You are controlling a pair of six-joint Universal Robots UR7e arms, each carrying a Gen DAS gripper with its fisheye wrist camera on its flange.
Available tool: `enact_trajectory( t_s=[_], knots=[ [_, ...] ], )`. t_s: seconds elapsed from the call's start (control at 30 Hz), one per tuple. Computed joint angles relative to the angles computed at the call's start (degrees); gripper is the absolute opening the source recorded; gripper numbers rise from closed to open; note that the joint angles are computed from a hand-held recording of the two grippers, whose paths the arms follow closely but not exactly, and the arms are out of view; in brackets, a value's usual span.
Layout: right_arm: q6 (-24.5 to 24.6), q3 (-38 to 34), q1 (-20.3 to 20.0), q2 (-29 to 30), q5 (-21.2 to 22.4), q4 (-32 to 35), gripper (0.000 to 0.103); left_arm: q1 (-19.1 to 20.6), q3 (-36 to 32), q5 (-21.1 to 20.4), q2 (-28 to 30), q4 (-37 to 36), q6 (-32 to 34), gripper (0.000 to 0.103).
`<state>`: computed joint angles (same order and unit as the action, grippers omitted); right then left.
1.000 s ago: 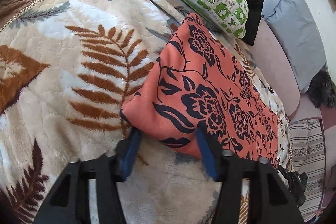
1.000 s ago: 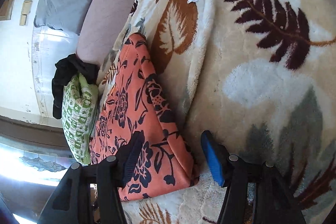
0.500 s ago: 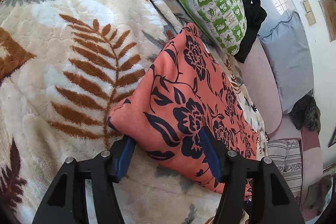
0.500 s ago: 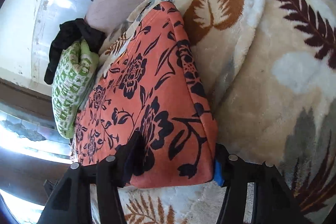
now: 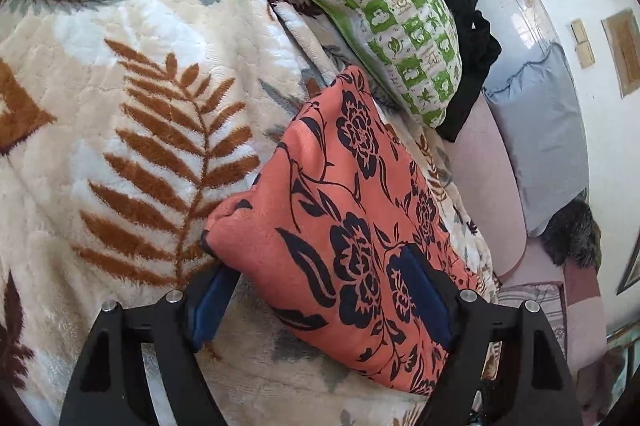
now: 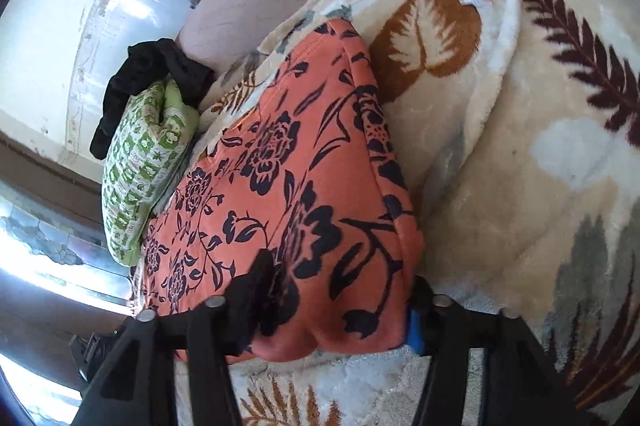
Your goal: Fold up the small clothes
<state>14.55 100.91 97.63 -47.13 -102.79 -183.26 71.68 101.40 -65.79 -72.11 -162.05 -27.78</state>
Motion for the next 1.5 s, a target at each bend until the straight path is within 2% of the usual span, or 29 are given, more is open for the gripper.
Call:
enact_trajectory(
  t_s=[0.07, 0.1, 0.13, 0.17, 0.2, 0.23, 0.33, 0.43, 0.6, 0.67, 0.8, 0.87, 0.93, 0.97, 1.0, 1.03, 1.07, 1.1, 1.13, 1.17, 1.2, 1.27, 1.33, 1.37, 1.43, 1.47, 1.5],
  knots=[
    [0.29, 0.32, -0.41, 0.16, 1.36, -1.54, 0.068, 0.59, -0.58, -1.14, 0.45, -0.25, 0.08, 0.080],
    [-0.55, 0.28, -0.39, 0.29, 1.55, -1.82, 0.068, 0.66, -0.69, -0.96, 0.69, -0.72, 0.18, 0.071],
    [-1.57, 0.13, -0.30, 0.52, 1.42, -1.86, 0.065, 0.58, -0.90, -0.23, 0.93, -0.63, 0.26, 0.049],
    [-2.42, -0.20, 0.08, 0.90, 0.01, -1.86, 0.061, 0.42, -1.39, 0.82, 1.21, 0.50, 0.55, 0.039],
    [-3.29, -0.59, 0.60, 1.33, -2.18, -1.94, 0.043, 0.35, -1.80, 1.47, 1.47, 1.57, 0.81, 0.030],
    [-4.01, -0.92, 0.93, 1.60, -3.61, -1.78, 0.041, 0.27, -1.73, 1.87, 1.60, 1.34, 0.91, 0.021],
    [-6.67, -1.22, 2.26, 2.31, -6.83, -4.49, 0.035, -1.04, -0.99, 4.01, 1.51, -0.54, 2.63, 0.016],
    [-10.12, -1.56, 4.00, 2.99, -10.50, -7.80, 0.032, -2.78, 0.10, 5.22, 0.61, -2.21, 4.36, 0.015],
    [-11.30, 1.68, 4.72, 0.59, -10.56, -12.88, 0.030, -5.77, 5.76, 5.88, -4.30, -2.86, 4.57, 0.014],
    [-10.51, 4.43, 4.93, -1.52, -10.39, -14.15, 0.030, -7.04, 8.47, 7.58, -6.62, -2.03, 3.03, 0.014],
    [-5.66, 9.73, 4.81, -6.21, -10.59, -10.14, 0.031, -8.31, 12.20, 12.19, -9.83, 5.56, -2.39, 0.016],
    [-2.40, 10.80, 4.08, -8.10, -12.43, -3.15, 0.039, -7.14, 12.28, 11.28, -10.60, 9.00, -5.21, 0.020],
    [4.07, 11.63, 2.45, -10.24, -12.65, 1.44, 0.047, -6.79, 12.57, 11.01, -11.76, 8.32, -6.06, 0.024],
    [6.32, 12.61, 1.42, -11.73, -11.15, 0.47, 0.047, -7.71, 13.16, 13.55, -12.45, 7.32, -4.98, 0.026],
    [7.03, 13.70, 1.12, -12.77, -11.94, -2.91, 0.048, -9.43, 13.96, 18.50, -12.77, 5.59, -3.51, 0.030],
    [5.92, 14.45, 1.75, -13.14, -15.12, -7.31, 0.050, -11.28, 15.15, 24.50, -12.55, 1.46, -0.82, 0.030],
    [2.81, 15.04, 2.43, -13.21, -17.15, -12.05, 0.050, -13.24, 16.22, 30.50, -11.87, -4.54, 3.89, 0.030],
    [-0.38, 15.45, 2.82, -13.36, -16.78, -15.46, 0.050, -14.99, 16.51, 35.00, -10.71, -10.54, 9.49, 0.030],
    [-2.94, 15.83, 2.76, -13.72, -14.01, -17.09, 0.049, -16.37, 16.47, 37.11, -9.69, -15.74, 15.44, 0.032],
    [-5.33, 15.61, 3.00, -13.70, -11.78, -17.15, 0.047, -16.99, 16.06, 36.81, -8.92, -18.54, 20.10, 0.036],
    [-8.44, 14.84, 3.79, -12.99, -11.02, -16.53, 0.046, -16.92, 15.69, 35.05, -8.55, -18.94, 22.36, 0.043],
    [-12.97, 11.79, 5.72, -10.38, -11.18, -12.77, 0.040, -15.41, 14.34, 29.95, -8.16, -12.55, 20.51, 0.045],
    [-12.82, 8.91, 6.14, -8.35, -11.28, -7.19, 0.040, -12.89, 11.34, 26.19, -6.23, -0.55, 16.01, 0.045],
    [-11.31, 7.17, 5.95, -7.25, -12.74, -3.44, 0.040, -11.72, 9.99, 26.60, -4.77, 5.45, 13.01, 0.045],
    [-5.01, 2.99, 4.67, -4.73, -17.79, 7.01, 0.038, -10.45, 7.67, 27.03, -3.45, 15.19, 7.75, 0.045],
    [-3.46, 2.11, 4.12, -4.21, -18.33, 9.31, 0.038, -11.00, 7.26, 28.30, -3.46, 16.53, 7.90, 0.045],
    [-4.16, 1.51, 4.86, -4.05, -19.60, 9.22, 0.039, -11.39, 7.10, 28.90, -3.41, 16.55, 8.90, 0.045]
  ],
)
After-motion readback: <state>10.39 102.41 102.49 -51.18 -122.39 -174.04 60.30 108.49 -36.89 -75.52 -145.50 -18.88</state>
